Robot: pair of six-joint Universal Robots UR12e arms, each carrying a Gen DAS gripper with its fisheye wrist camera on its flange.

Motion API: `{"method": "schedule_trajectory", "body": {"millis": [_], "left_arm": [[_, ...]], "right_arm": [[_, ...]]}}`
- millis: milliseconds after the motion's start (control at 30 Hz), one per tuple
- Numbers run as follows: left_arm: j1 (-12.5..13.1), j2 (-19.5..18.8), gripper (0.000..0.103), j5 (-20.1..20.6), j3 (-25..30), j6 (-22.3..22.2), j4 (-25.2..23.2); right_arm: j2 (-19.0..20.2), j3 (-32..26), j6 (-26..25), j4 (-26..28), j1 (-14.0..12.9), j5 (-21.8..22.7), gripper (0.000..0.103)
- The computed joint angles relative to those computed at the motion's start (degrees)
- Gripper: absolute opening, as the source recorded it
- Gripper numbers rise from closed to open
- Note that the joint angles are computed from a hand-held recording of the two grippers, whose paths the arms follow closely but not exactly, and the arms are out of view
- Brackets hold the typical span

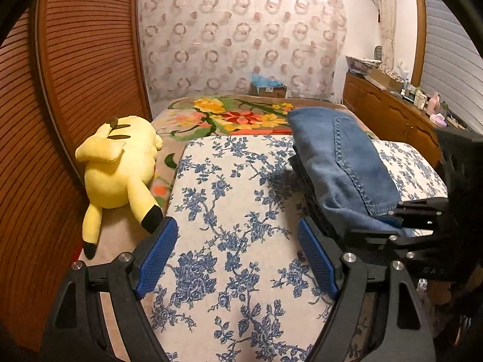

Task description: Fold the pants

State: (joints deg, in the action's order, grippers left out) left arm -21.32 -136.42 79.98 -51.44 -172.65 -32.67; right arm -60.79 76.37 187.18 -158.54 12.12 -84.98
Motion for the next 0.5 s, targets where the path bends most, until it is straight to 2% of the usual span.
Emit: {"method": "schedule_trajectory", "body": {"millis": [33,167,367,500], "left_arm": [[-0.03,-0.13,0.082,-0.1,0.24,0.04,-0.06],[-0.33,-0.92,0.082,-1.12,1.59,0.3,-0.15],[-1.2,-2.68,0.082,-3.02,5.03,1.03,-2.09],[-1.8,-3.87,0.082,-4.59,7.03,2.06,-4.21]], "right_arm": [[-0.21,0.05,-0.1,0.27,-0.01,-0.42,0.033],[-1.81,1.3,-1.31,-0.69,0.29,-2.27,0.046],[-4.07,4.16,-1.9,-5.78,0.76,-9.86,0.054],[-4.39,4.58,0.47,-4.15,-0.15,-13.6,0.058]]}}
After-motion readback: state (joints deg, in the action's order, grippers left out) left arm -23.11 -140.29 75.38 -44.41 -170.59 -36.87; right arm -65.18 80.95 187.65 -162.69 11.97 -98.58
